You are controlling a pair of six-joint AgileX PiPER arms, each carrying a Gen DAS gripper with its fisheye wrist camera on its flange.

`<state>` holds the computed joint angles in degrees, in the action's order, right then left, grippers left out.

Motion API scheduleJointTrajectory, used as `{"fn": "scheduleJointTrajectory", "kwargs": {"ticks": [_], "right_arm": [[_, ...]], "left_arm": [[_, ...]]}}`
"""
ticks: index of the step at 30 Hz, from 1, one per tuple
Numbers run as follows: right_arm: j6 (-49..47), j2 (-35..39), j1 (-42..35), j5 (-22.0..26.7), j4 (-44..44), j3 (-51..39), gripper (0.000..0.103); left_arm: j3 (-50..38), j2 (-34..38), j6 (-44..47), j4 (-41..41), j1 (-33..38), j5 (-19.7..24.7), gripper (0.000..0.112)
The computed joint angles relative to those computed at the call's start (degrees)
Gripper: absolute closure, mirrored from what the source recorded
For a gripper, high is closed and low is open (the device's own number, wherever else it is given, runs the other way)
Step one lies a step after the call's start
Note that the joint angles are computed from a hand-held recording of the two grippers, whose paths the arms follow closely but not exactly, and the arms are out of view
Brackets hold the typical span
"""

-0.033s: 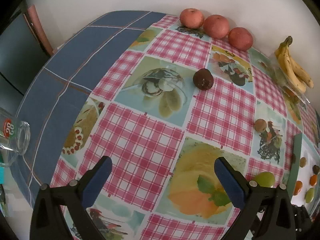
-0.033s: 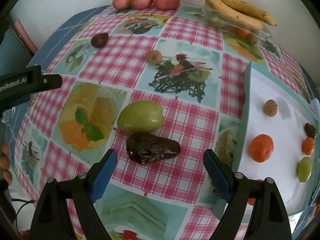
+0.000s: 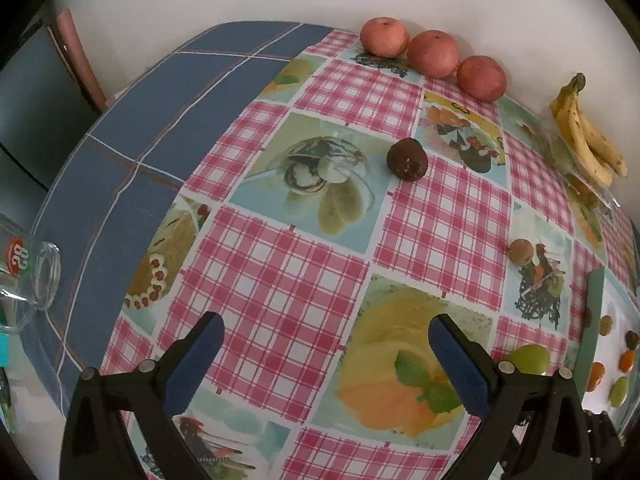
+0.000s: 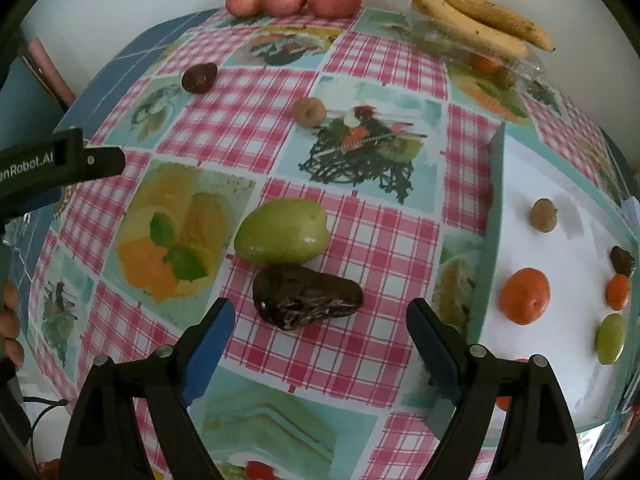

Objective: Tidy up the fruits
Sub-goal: 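Move both open tools back over the fruits on the tablecloth, then close the right tool on another dark brown avocado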

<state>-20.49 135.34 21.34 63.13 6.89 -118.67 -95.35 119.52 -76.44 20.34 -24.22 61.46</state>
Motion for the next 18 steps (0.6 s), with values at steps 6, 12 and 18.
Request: {"fn": "scheduleJointTrajectory", "kwargs": {"ticks": [6, 12, 18], "right_arm": [[1.01, 2.45, 0.63, 1.00, -1.43, -1.45, 0.015], [1.04, 2.00, 1.17, -1.58, -2.36, 0.72, 0.015], [2.81, 1.88, 2.38, -3.37, -2.93, 1.83, 0.015]], "left_arm": [[0.70, -0.44, -0.07, 0.06, 0.09, -0.43, 0.009], [0.35, -0.26, 0.10, -0.03, 0.09, -0.24, 0.009], [-1.03, 0.48, 0.72, -0.13, -0.07, 0.40, 0.009]]}}
